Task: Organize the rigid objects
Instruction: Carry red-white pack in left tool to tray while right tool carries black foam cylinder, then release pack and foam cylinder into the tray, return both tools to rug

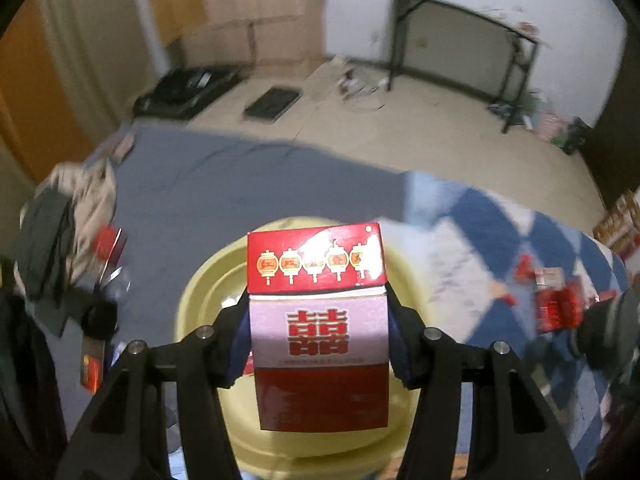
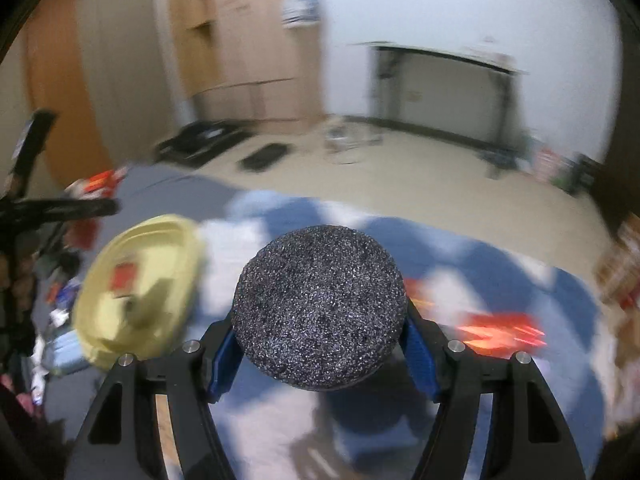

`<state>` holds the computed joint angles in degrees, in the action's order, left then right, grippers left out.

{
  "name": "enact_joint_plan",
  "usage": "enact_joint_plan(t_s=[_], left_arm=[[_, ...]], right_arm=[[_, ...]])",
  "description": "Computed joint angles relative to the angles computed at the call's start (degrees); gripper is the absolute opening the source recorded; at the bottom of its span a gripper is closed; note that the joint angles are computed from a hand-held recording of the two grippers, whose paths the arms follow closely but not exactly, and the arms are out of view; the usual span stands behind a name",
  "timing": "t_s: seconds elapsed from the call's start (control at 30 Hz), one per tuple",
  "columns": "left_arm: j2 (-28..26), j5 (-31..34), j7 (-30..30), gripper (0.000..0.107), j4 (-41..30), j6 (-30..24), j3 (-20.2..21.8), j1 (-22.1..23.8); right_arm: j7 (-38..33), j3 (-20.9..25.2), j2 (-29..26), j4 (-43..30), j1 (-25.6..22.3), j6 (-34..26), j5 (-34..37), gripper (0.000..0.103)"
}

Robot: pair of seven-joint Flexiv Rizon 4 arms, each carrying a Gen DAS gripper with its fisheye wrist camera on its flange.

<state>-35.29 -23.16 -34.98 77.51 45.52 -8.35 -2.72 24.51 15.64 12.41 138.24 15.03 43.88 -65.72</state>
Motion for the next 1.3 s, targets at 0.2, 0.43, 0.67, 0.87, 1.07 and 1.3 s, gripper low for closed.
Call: enact_joint_plan(t_s=[0.2,0.43,0.67,0.87,1.07,1.3], left_arm=[[-9.71,3.05,-8.32,0.058,-14.06,-11.60,2.84,0.63],[-16.16,7.82,-13.54,0.058,-23.06,-16.91,4.14,-1.16],[-20.71,9.80,-15.32,0.058,-28.89,-22.13,4.22,-1.48],[-21.12,9.40,-17.44,0.058,-29.94,-22.86,4.02,-1.19],[-15.27,6.23,-13.78,0.099,-22.69,-15.10,1.11,0.96],[-5.12,-1.23,-6.47,0.103,-9.18,-11.08,-2.68,2.12]], right_arm=[[-6.23,-7.53,-19.31,-15.18,0.10,14.39,-9.43,0.069],[-21.46,-12.61,-31.97,-26.45,2.27,20.65,-1.61,0.069],[-31.76,-15.58,-37.02,-31.41,4.57,20.12,7.34,0.069],[-34.77,-17.85,-39.60,-33.43,6.55,21.04,10.50,0.070],[-31.36,-21.41,-39.57,-33.94,10.14,20.60,7.35,0.093],[-5.51,-20.71,-25.25,-20.03,9.98,17.43,-12.20,0.103]])
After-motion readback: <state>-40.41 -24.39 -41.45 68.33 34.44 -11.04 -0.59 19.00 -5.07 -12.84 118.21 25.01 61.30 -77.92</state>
